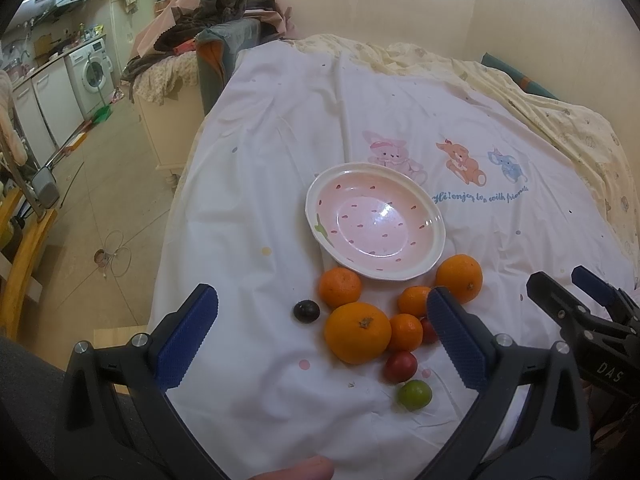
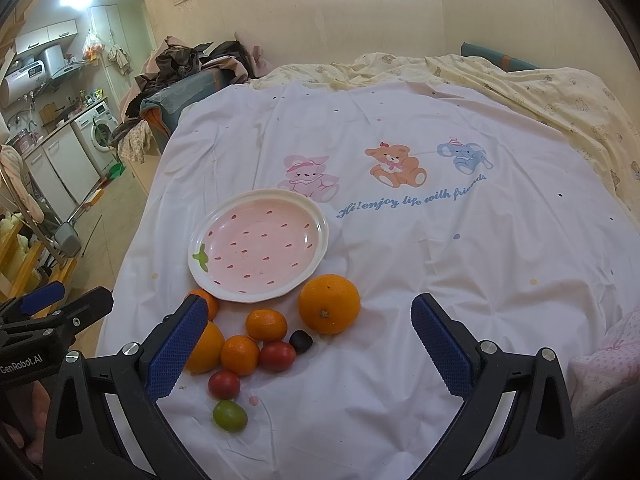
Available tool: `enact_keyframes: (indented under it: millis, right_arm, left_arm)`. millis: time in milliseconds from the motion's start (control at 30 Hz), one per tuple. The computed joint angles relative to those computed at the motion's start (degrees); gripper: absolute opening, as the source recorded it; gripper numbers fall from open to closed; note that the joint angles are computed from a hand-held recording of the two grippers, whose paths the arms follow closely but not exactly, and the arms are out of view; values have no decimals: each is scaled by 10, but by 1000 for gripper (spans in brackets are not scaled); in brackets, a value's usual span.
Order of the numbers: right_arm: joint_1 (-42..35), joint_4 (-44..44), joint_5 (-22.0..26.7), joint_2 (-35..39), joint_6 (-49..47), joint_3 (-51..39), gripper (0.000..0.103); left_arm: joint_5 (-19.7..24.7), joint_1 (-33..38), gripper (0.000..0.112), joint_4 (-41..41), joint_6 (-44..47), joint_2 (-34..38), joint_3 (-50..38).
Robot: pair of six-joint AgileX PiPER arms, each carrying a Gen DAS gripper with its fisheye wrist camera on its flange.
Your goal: Organize fruits
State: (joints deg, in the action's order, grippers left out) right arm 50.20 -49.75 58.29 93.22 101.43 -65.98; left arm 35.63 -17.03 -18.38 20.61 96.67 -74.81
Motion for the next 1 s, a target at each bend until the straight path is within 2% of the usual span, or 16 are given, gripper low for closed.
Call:
enact_keyframes:
  millis: [1000]
  right_arm:
    - [1,0,8,-1,1,-2,103]
  left_arm:
    - [1,3,103,-5,4,2,0]
